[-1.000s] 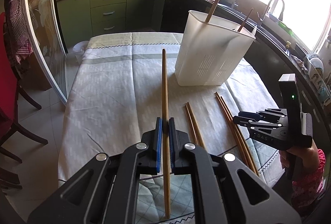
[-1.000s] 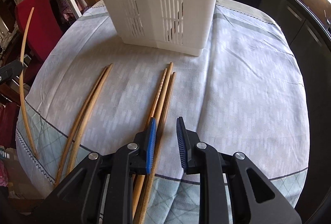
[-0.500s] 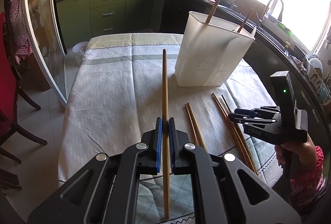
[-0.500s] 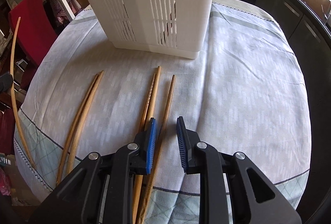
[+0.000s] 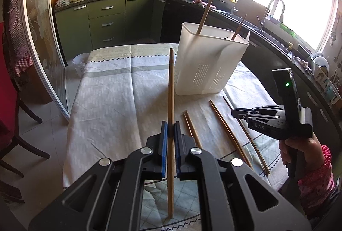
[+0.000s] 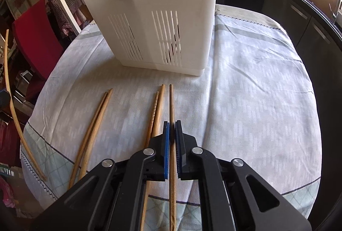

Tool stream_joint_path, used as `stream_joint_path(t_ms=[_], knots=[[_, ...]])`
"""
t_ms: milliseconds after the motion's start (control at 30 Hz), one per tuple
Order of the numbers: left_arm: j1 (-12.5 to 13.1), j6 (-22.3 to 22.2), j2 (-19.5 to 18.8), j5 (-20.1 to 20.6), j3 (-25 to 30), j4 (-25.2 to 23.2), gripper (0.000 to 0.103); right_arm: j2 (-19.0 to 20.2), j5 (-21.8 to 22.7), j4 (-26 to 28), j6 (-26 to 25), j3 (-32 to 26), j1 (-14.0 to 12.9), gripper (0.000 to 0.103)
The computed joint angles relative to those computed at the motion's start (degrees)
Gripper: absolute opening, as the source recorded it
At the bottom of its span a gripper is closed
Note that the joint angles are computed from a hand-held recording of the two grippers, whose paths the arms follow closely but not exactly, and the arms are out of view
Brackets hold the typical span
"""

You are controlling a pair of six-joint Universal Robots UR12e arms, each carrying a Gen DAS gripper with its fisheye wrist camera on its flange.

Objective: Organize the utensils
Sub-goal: 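Grasp a wooden chopstick with the right gripper while the left holds its chopstick, then carry both chopsticks over the white caddy and open both grippers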

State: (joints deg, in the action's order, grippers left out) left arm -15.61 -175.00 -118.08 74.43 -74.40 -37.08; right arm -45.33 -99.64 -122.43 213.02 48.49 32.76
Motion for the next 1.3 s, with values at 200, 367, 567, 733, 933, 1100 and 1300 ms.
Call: stream_joint_path(t_ms=[200, 367, 567, 733, 933, 1100, 1300], knots=[[0.0, 0.4, 0.9, -0.8, -0.9, 1.0, 0.006, -3.9, -1.4, -7.2, -1.0, 5.0, 0.8, 0.006], [-0.2, 1.0, 1.6, -1.1, -1.5, 1.9, 0.006, -6.7, -2.8, -12.2, -1.5, 8.4, 1.4, 0.006], [-0.3, 1.5, 2.2, -1.3, -2.0, 2.3, 0.006, -8.8, -4.5, -16.8, -2.2, 11.1, 2.4, 0.006], [-0.5, 1.9, 2.4, -1.3, -2.0, 3.0, 0.006, -9.8, -5.1, -19.2, -2.7, 12.4, 2.6, 0.006], [-0.7, 2.2, 2.1, -2.1, -1.1, 3.0, 0.006, -10.1, -5.7, -21.7, -3.8, 12.4, 2.7, 0.006], [-1.1, 2.1, 1.3, -2.8, 1.0, 3.1, 0.006, -9.7, -5.7, -23.1, -5.2, 10.9, 2.5, 0.006], [-1.5, 1.7, -0.4, -5.3, 5.8, 3.4, 0.006, -8.7, -6.2, -25.7, -7.6, 7.0, 1.9, 0.006]])
